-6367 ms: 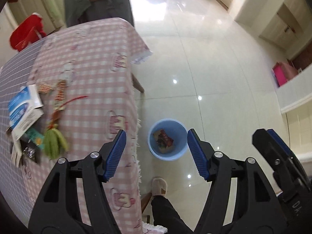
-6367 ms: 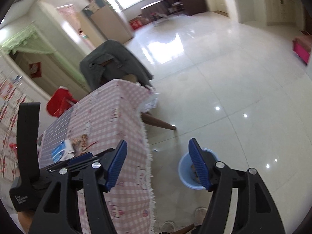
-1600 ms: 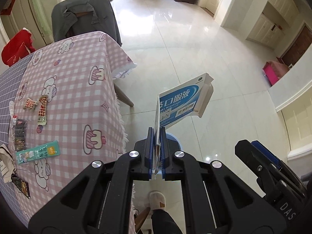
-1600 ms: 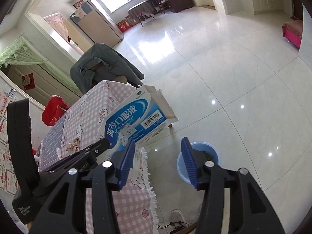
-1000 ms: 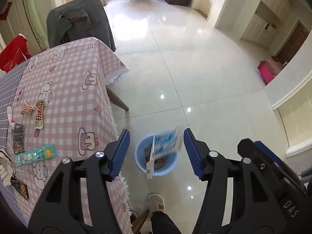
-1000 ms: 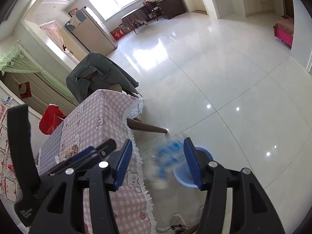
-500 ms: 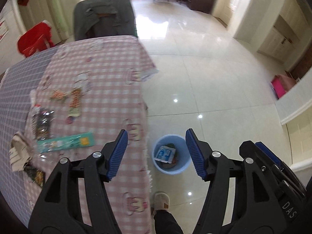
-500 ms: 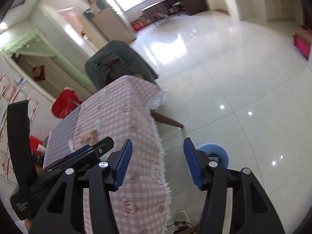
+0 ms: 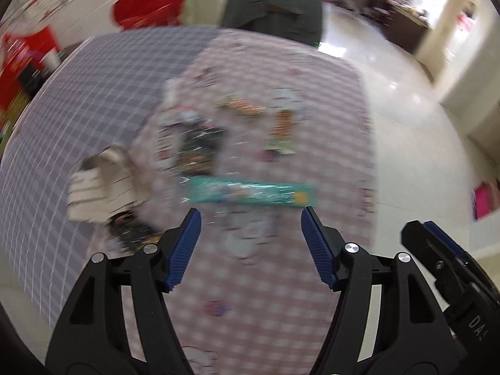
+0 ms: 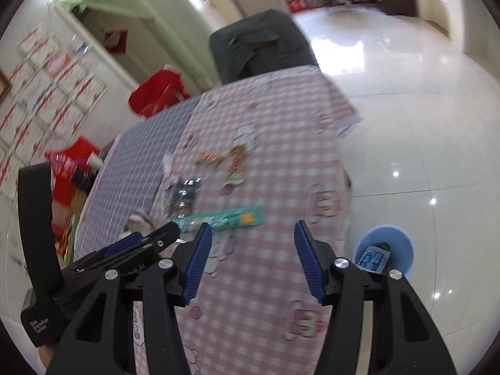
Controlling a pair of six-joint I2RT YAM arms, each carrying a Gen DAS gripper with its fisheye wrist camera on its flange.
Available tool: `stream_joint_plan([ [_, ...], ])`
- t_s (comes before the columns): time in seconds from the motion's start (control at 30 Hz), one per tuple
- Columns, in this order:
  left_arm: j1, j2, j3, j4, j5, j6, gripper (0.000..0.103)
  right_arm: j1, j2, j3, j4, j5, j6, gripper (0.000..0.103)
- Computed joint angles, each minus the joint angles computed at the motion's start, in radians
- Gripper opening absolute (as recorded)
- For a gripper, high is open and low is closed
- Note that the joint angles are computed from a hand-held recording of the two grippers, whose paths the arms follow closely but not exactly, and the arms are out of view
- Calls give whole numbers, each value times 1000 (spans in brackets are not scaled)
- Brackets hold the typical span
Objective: Collect trash
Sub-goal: 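Move both open grippers back over the table, then grasp the black snack wrapper beside the newspaper with the left gripper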
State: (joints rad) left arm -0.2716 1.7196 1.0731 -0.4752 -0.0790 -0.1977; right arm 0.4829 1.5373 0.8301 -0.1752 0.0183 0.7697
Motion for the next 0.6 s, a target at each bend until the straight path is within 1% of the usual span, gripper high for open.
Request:
stream_joint_plan([
  [0.07, 71, -2, -27, 7, -3, 8, 66, 37, 78, 67, -5, -3, -9, 55],
  [0.2, 211, 35, -27, 1, -3, 21, 68, 94, 222, 194, -26, -6, -27, 55],
  [0.3, 280, 80, -15, 1, 0, 37, 69, 123, 308, 276, -51, -3, -40, 55],
  [0.33, 301, 96, -11, 4, 3, 43, 71, 131, 337, 304, -63, -1, -45, 55],
  [0.47, 342, 163, 21, 0, 22, 57, 72, 148, 413, 373, -94, 8, -50, 56],
  [0.6, 357, 228, 58, -12, 45, 79, 72, 145, 463, 409, -118, 13, -36, 56],
])
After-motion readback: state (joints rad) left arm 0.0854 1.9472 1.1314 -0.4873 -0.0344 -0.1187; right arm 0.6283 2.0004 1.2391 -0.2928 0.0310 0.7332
